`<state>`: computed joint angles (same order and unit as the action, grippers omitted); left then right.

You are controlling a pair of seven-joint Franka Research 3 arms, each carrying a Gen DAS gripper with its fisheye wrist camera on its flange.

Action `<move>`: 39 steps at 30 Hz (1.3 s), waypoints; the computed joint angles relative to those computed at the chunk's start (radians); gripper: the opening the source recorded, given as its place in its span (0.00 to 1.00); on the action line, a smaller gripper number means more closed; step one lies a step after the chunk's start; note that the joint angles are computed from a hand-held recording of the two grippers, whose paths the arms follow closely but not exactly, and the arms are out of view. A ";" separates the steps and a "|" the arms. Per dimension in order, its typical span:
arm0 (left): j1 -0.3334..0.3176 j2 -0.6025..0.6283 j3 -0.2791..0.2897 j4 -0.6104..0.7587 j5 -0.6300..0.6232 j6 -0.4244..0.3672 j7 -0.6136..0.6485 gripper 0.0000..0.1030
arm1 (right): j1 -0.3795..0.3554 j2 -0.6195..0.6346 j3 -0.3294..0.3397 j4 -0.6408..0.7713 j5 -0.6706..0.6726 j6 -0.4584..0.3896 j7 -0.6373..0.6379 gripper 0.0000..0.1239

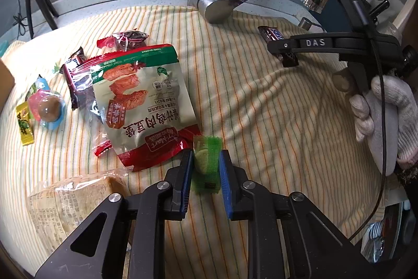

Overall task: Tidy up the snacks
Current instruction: 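Grasp the green candy with the left gripper while the right gripper grasps the Snickers bar, then carry both snacks to the cardboard box and open both grippers to drop them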

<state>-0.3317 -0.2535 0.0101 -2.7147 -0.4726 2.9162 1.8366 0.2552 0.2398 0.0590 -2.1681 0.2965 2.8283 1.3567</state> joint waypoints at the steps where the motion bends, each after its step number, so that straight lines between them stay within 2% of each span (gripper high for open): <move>1: 0.000 -0.005 0.000 -0.005 -0.001 0.001 0.000 0.18 | 0.004 0.001 -0.004 0.002 -0.007 0.000 0.007 0.26; 14: -0.037 -0.079 0.047 -0.032 -0.059 -0.016 0.043 0.18 | -0.030 -0.053 0.036 -0.051 0.143 0.013 -0.100 0.24; 24: -0.021 -0.216 0.087 -0.083 -0.012 -0.030 0.020 0.18 | -0.008 -0.158 0.048 -0.113 0.277 0.029 -0.191 0.24; 32: 0.034 -0.345 0.209 -0.104 0.067 -0.081 0.078 0.18 | 0.073 -0.209 0.070 -0.088 0.324 0.033 -0.186 0.24; 34: 0.070 -0.380 0.248 -0.105 0.090 -0.104 0.121 0.18 | 0.104 -0.203 0.083 -0.064 0.289 0.047 -0.129 0.24; 37: 0.119 -0.400 0.292 -0.089 0.108 -0.137 0.174 0.18 | 0.141 -0.181 0.109 -0.006 0.353 0.033 -0.136 0.24; 39: 0.159 -0.402 0.323 -0.068 0.119 -0.157 0.219 0.18 | 0.169 -0.156 0.120 0.035 0.330 0.041 -0.103 0.24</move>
<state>-0.1729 -0.6552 0.3330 -2.7828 -0.3539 2.7597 2.0559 0.4244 0.0840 0.1785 -2.1334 0.6265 2.8689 1.2533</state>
